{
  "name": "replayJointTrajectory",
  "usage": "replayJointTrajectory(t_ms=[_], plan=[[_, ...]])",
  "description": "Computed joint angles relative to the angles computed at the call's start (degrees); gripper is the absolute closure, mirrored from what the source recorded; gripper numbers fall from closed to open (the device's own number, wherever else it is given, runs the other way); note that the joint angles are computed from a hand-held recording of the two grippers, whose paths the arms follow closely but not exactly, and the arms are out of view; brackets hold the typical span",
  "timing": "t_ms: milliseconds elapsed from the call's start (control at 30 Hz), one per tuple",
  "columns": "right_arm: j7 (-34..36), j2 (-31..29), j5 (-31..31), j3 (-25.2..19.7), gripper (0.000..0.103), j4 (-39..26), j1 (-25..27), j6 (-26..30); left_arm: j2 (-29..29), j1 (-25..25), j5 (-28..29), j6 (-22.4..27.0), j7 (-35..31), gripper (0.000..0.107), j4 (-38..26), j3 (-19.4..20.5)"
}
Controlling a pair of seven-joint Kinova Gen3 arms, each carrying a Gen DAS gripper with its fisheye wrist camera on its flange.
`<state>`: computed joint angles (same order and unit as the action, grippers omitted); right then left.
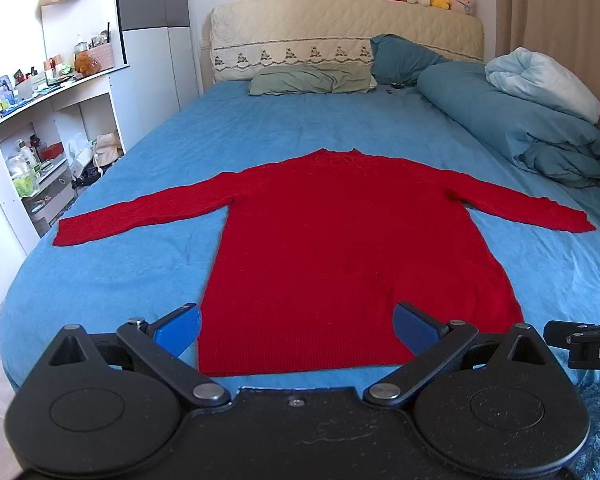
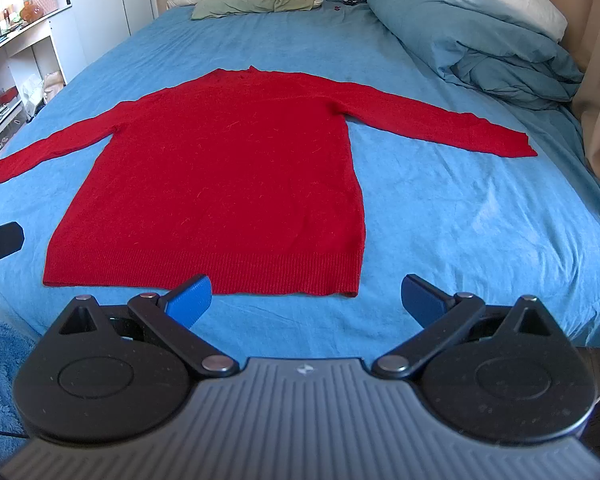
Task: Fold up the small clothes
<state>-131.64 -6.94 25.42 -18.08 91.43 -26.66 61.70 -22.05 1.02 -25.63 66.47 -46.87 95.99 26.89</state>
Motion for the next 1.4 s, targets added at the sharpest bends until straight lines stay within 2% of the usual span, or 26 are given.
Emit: replayJointTrajectory(t_ms=[1100,1400], plan=[[0.0,0.8,-0.1,0.5,0.0,-0.3,-0.5,0.1,0.9,-0.1,-0.5,0.5,0.6,0.004,-0.6,0.3],[1.8,0.5,-1.5,1.2,0.0,0.3,0.1,-1.8,1.7,0.6,-2.0,1.2,2.3,0.004,-0.8,0.7]])
